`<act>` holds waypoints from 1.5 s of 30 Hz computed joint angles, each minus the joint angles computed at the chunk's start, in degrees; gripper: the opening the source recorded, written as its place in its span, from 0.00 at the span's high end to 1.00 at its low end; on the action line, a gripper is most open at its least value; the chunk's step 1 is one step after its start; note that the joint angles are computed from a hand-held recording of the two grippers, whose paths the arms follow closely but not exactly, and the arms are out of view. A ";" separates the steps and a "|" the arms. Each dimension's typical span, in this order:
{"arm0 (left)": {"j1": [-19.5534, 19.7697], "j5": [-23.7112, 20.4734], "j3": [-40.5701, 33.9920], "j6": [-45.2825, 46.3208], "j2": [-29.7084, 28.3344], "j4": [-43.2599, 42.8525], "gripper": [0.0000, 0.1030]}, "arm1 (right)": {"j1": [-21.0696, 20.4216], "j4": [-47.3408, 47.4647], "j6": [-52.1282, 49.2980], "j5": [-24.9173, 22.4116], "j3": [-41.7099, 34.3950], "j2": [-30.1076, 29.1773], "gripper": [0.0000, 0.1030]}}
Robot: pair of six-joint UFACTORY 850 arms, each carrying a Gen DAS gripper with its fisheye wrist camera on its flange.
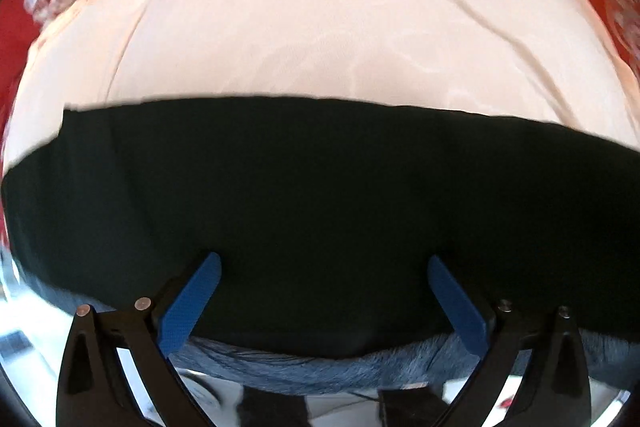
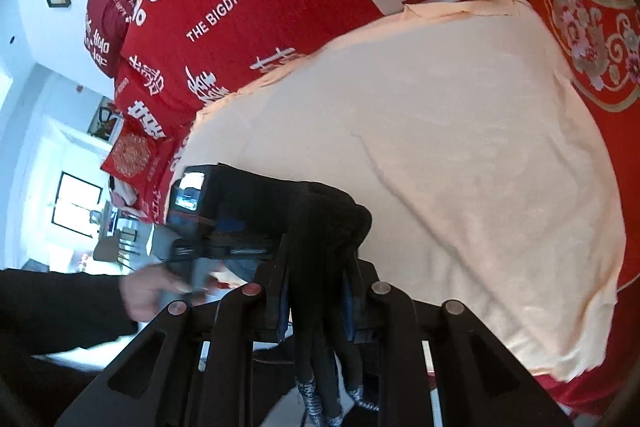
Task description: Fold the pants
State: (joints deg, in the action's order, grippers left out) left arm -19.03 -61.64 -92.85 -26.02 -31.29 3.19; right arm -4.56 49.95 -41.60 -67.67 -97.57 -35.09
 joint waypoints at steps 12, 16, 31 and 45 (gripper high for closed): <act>11.90 2.89 11.91 3.44 12.76 -2.96 0.00 | 9.33 3.24 17.16 4.26 -3.84 2.24 0.79; 15.84 4.55 13.89 5.06 14.74 -4.94 0.00 | 15.83 3.67 21.17 9.19 -6.38 1.51 0.79; 27.92 5.96 25.12 16.65 23.77 -7.66 0.00 | 34.34 -20.64 46.38 1.34 -34.21 -24.34 0.30; 18.58 11.28 25.72 34.18 22.37 -25.98 0.00 | 27.86 -37.03 24.85 9.09 -15.39 -7.82 0.22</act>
State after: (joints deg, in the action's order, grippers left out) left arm -0.45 -50.37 -67.13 8.16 -8.92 -22.78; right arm 23.30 12.92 -16.74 -58.58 -112.96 -42.91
